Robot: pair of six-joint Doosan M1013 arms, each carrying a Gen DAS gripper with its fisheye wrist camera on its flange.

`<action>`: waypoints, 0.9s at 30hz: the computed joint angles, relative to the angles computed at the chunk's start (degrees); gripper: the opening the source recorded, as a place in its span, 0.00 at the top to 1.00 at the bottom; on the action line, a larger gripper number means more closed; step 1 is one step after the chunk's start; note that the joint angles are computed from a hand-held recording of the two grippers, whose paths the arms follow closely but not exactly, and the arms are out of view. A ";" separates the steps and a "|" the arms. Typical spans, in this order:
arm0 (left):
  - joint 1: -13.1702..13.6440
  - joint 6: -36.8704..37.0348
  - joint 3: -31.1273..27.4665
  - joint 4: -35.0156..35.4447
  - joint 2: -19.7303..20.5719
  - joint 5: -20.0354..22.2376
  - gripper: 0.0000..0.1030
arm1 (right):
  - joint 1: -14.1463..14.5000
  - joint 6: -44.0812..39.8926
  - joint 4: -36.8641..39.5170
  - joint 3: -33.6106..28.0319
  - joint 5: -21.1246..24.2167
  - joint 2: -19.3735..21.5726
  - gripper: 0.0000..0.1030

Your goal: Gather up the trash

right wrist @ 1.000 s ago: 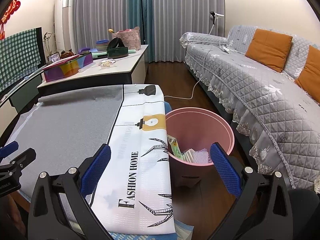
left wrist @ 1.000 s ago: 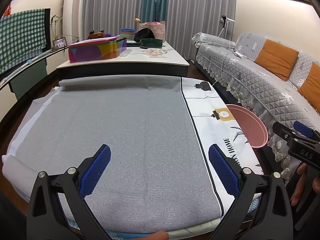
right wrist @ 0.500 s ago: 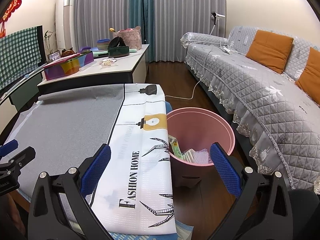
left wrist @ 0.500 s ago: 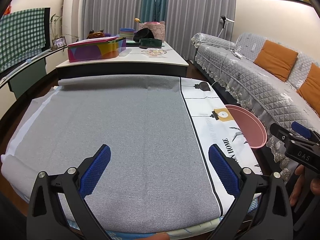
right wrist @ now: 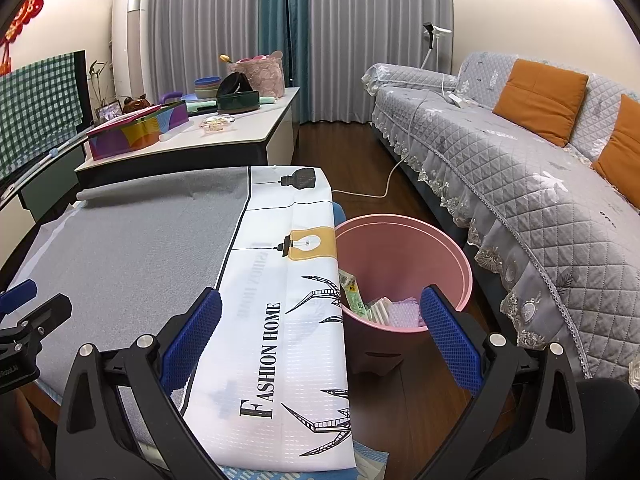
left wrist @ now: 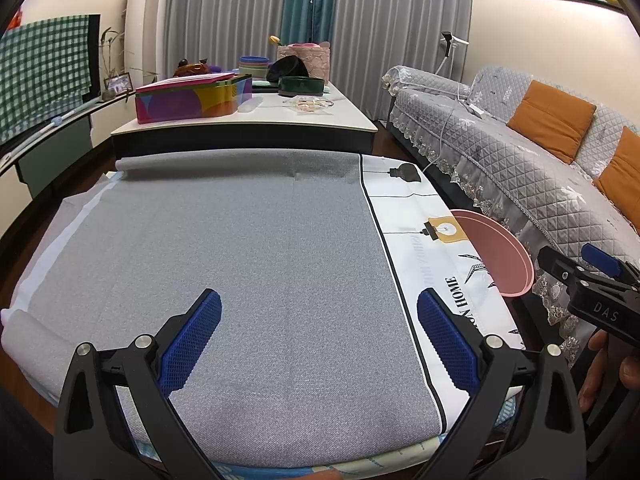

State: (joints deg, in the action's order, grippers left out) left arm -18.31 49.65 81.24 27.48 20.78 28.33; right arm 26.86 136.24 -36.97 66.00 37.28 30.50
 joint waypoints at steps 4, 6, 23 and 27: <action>0.05 -0.01 -0.02 0.04 0.03 0.01 0.08 | 0.03 0.07 -0.14 -0.03 0.04 0.02 0.05; 0.01 -0.19 -0.04 0.27 0.07 0.10 0.08 | 0.02 0.10 -0.09 -0.03 0.04 0.03 0.05; 0.69 1.53 0.41 -2.70 0.04 -1.05 0.08 | 0.12 0.23 -0.40 -0.26 0.08 0.21 0.05; 0.74 1.74 0.52 -3.07 0.01 -1.19 0.08 | 0.19 0.25 -0.61 -0.53 0.12 0.43 0.05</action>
